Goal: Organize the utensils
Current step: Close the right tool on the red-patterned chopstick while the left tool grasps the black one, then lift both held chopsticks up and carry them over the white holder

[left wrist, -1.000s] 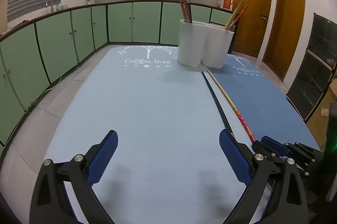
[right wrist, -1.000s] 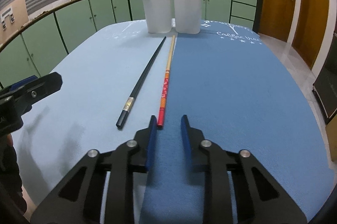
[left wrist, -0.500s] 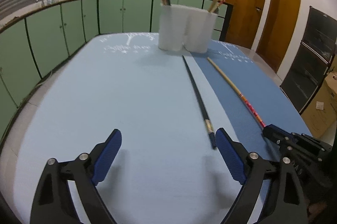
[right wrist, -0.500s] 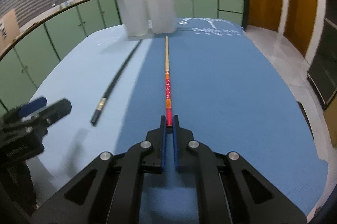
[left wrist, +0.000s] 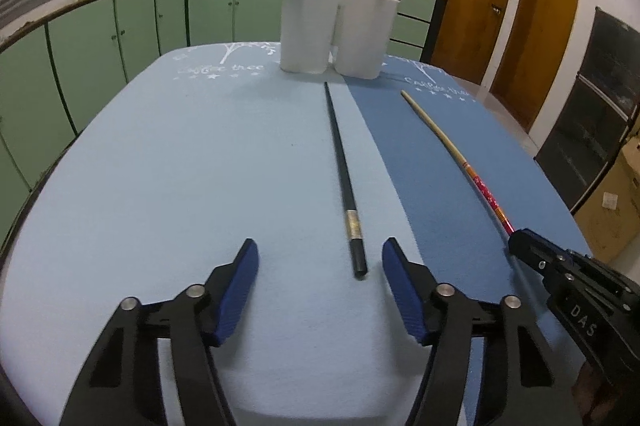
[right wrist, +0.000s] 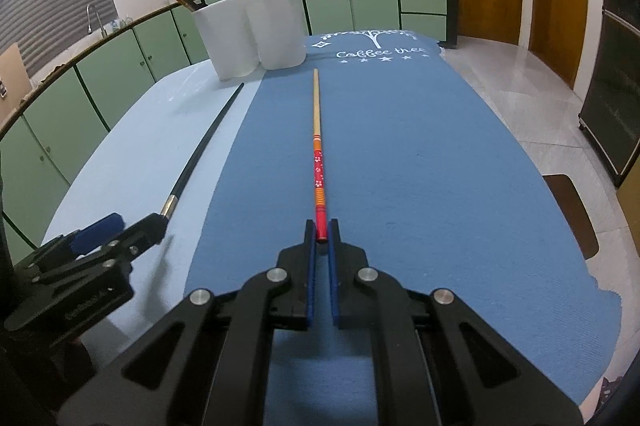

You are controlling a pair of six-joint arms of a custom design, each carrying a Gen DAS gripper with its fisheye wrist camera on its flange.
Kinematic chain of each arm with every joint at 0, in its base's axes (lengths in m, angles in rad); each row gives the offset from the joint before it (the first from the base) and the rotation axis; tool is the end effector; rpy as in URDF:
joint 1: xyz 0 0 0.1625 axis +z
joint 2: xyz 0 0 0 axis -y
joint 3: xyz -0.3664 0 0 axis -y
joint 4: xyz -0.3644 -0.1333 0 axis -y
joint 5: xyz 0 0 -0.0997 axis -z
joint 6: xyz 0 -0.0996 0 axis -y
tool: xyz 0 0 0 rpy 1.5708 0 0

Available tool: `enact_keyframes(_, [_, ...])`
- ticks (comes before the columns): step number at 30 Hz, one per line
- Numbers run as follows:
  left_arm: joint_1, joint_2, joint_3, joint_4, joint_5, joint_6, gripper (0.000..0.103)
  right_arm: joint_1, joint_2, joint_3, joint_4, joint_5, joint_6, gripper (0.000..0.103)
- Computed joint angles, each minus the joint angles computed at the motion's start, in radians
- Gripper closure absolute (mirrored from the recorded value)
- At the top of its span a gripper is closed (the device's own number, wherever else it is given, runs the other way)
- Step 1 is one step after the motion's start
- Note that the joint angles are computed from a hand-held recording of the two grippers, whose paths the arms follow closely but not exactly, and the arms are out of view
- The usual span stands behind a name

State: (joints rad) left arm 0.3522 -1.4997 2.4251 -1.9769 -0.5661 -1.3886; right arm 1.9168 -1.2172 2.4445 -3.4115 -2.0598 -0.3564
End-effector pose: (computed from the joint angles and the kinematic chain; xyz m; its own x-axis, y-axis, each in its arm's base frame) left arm -0.2115 -0.3093 0.1410 -0.7637 -0.1771 -0.6208 0.3523 0.6914 -0.6307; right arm 0.2108 -0.3298 0.1486 -0.7675 -0.3106 0.5608 -0.5816 0.7052 -0.4055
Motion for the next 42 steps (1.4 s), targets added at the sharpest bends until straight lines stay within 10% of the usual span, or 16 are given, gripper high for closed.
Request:
enact_keyframes(19, [-0.007, 0.102, -0.051, 0.053, 0.03, -0.016, 0.096, 0.0, -0.018, 0.024, -0.04, 0.014, -0.026, 0.098])
enact_keyframes(30, [-0.028, 0.018, -0.005, 0.002, 0.024, -0.023, 0.097, 0.015, -0.024, 0.012, -0.042, -0.005, -0.035, 0.098])
enact_keyframes(42, [-0.113, -0.074, -0.093, 0.29, 0.088, -0.105, 0.097, 0.074, -0.087, -0.04, 0.003, 0.017, -0.06, 0.098])
